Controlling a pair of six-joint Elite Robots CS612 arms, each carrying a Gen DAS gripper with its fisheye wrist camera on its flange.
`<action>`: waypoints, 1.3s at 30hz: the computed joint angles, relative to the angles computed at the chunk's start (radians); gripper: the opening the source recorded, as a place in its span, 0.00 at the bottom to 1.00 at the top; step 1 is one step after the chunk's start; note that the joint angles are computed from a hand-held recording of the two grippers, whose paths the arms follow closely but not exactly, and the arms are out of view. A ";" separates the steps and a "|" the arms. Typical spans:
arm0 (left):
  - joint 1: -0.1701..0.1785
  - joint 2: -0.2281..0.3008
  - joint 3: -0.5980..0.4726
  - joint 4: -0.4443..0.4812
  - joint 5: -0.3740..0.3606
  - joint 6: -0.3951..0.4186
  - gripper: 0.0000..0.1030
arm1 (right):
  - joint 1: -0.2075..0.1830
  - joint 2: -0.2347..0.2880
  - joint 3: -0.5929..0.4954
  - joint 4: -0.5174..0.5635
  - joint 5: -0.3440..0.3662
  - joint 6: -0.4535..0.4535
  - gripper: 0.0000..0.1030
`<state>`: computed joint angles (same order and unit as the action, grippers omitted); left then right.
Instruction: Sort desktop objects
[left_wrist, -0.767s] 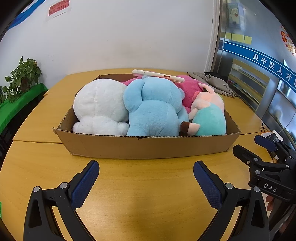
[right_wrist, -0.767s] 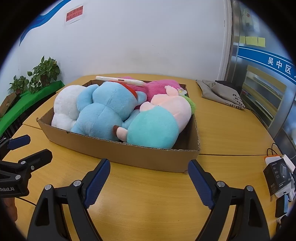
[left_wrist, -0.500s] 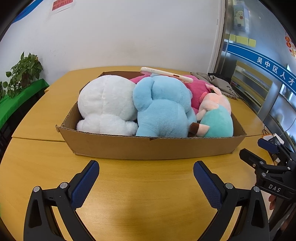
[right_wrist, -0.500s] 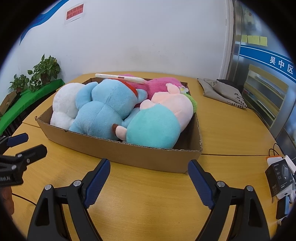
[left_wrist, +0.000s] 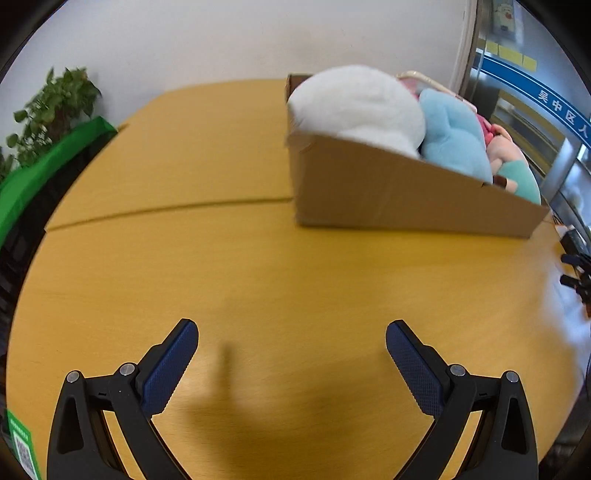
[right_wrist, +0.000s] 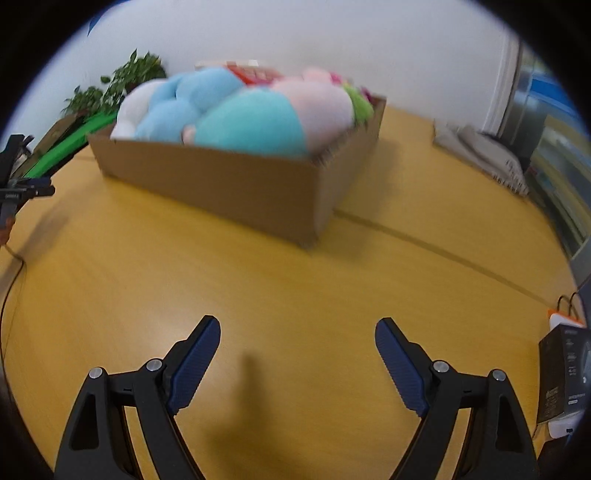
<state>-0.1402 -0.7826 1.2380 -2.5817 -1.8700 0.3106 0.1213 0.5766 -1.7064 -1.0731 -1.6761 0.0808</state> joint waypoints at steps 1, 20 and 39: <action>0.006 0.008 -0.006 0.011 0.008 0.030 1.00 | -0.012 0.002 -0.010 0.029 0.022 -0.021 0.84; 0.038 0.177 -0.199 0.056 -0.075 0.226 1.00 | -0.137 0.052 -0.127 0.107 0.333 -0.400 1.00; 0.045 0.211 -0.182 0.011 -0.080 0.238 1.00 | -0.143 0.044 -0.109 0.110 0.333 -0.424 1.00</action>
<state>-0.0951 -0.5716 1.0564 -2.5706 -1.9498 0.5485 -0.0219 0.6201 -1.8157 -0.9630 -1.3429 -0.3436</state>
